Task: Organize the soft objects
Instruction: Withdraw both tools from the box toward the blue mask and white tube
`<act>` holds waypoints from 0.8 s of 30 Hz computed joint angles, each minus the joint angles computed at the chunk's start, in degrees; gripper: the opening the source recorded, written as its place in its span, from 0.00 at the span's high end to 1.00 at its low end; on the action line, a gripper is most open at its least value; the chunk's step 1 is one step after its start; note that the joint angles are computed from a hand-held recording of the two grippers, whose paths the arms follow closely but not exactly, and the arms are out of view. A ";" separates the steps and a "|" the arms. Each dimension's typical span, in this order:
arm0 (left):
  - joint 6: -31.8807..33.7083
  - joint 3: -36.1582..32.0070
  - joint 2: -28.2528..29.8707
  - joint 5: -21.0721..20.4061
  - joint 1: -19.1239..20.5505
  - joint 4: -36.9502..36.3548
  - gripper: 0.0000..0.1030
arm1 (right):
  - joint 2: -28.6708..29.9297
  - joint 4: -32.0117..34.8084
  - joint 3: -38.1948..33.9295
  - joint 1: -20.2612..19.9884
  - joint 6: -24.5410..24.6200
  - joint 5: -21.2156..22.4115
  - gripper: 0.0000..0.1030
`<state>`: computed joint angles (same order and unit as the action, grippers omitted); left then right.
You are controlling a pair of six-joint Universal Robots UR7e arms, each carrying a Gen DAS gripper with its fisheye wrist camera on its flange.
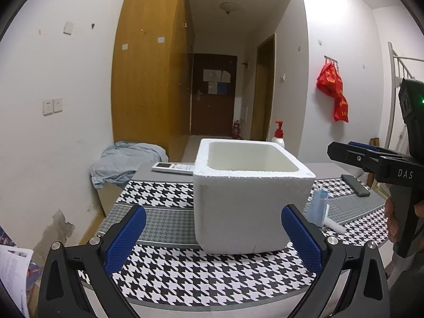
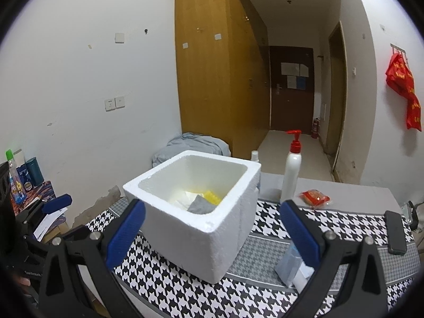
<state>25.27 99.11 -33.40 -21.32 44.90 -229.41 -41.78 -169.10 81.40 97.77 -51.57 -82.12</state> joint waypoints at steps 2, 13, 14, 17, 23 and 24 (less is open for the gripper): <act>-0.72 0.07 0.06 -0.14 0.03 1.03 0.01 | -0.24 -0.67 0.50 -0.18 -0.05 -0.01 0.00; -2.95 0.13 0.37 -1.16 -0.14 3.64 0.01 | -1.60 -2.80 2.79 -1.24 0.04 -0.02 0.00; -2.96 -0.12 0.54 -1.17 -0.13 3.16 0.01 | -1.79 -3.43 3.19 -1.40 0.03 0.20 0.00; -5.07 0.12 0.47 -1.77 0.04 3.69 0.01 | -2.32 -4.29 3.99 -1.86 0.32 0.60 0.00; -5.10 -0.84 1.61 -1.56 0.27 2.67 0.01 | -2.60 -5.58 4.46 -2.66 1.82 0.02 0.00; -5.27 -1.02 1.80 -1.70 0.37 3.02 0.01 | -2.62 -5.71 4.50 -2.84 1.87 -0.23 0.00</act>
<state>20.00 98.09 -31.60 -23.03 45.28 -226.39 -44.39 -174.81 85.90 94.93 -49.70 -82.35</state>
